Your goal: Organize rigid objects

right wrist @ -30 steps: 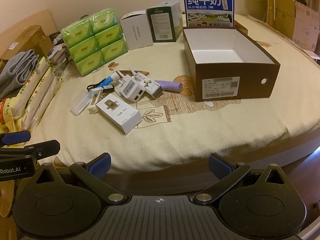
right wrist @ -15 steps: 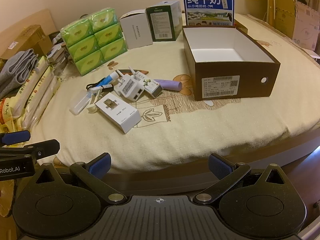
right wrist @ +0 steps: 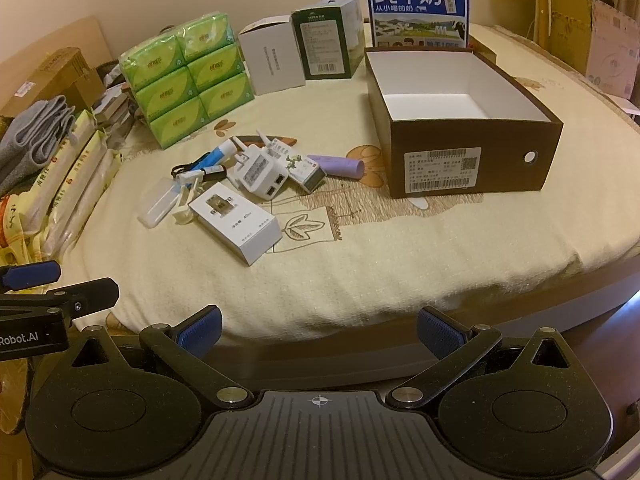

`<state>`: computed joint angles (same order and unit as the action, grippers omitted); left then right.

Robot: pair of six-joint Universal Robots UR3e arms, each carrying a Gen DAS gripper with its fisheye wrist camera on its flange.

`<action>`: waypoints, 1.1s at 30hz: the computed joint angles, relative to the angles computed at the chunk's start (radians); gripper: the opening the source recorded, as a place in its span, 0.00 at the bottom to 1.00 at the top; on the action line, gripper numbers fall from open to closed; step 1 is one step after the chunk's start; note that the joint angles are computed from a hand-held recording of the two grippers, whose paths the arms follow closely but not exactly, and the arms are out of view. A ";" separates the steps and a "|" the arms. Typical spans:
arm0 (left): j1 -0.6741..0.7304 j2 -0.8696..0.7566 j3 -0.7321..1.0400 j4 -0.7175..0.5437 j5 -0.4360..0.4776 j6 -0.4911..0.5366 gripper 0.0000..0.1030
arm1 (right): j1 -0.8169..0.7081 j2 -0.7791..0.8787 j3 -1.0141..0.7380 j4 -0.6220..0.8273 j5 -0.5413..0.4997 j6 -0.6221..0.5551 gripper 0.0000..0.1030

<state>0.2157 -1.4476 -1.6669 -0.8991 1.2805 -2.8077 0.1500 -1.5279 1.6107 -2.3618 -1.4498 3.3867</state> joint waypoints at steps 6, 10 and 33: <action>0.011 -0.005 -0.008 0.001 -0.009 0.006 0.85 | 0.000 0.004 -0.005 0.006 0.001 0.000 0.98; 0.010 -0.013 0.004 -0.010 -0.008 0.005 0.85 | -0.001 0.009 -0.006 0.008 0.002 0.000 0.98; 0.025 -0.078 0.056 -0.045 -0.031 0.011 0.85 | -0.012 0.074 -0.021 -0.096 0.048 -0.016 0.98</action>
<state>0.2411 -1.5258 -1.6105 -0.9440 1.2499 -2.7969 0.1384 -1.4535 1.5893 -2.4579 -1.4018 3.3704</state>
